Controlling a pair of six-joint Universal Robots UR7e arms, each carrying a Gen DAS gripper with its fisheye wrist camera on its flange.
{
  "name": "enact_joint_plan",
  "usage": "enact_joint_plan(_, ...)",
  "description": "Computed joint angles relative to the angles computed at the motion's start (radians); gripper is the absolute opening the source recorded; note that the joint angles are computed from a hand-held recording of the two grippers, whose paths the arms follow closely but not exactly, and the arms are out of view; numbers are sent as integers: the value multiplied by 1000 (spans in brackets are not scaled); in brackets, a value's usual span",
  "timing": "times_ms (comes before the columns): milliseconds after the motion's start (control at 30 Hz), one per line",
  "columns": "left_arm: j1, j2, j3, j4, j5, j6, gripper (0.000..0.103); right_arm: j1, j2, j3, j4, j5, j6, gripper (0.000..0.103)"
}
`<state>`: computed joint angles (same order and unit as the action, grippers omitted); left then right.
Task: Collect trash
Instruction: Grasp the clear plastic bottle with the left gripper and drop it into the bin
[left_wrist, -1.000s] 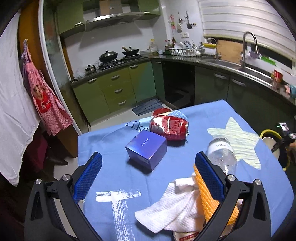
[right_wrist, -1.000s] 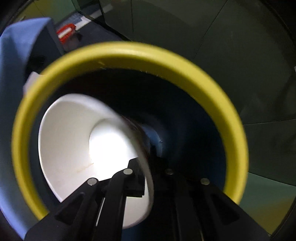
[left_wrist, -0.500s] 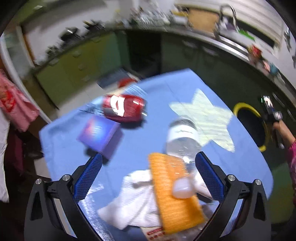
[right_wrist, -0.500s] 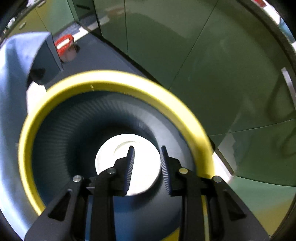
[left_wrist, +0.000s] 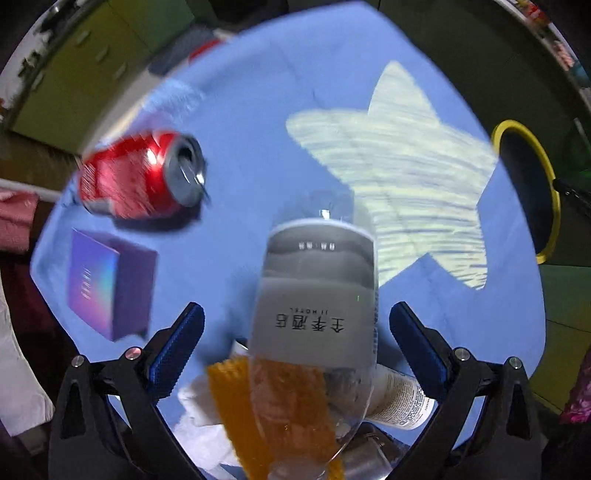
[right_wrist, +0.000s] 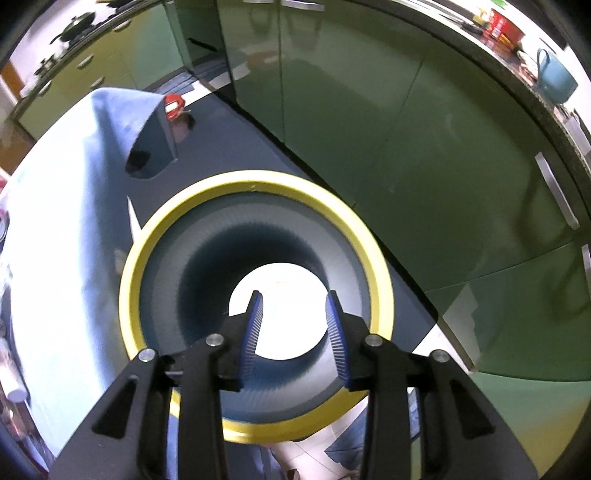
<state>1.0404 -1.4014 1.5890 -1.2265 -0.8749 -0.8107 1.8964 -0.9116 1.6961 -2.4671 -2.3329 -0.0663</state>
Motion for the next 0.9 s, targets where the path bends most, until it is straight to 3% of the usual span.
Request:
enact_joint_plan(200,19,51,-21,13,-10,21,90,6,94,-65,-22,24,-23,33)
enact_joint_plan(300,33,70,-26,-9,-37,47,75,9,112,-74,-24,31,-29,33)
enact_joint_plan(333,38,74,-27,-13,-48,52,66,10,119,-76,-28,33,-30,33)
enact_joint_plan(533,12,54,-3,-57,-48,78,66,9,96,-55,-46,41,-43,33)
enact_joint_plan(700,-68,42,-20,-65,-37,96,66,8,51,-20,-89,54,-55,33)
enact_joint_plan(900,-144,121,-88,-121,-62,194,64,0,-25,39,-161,71,-72,33)
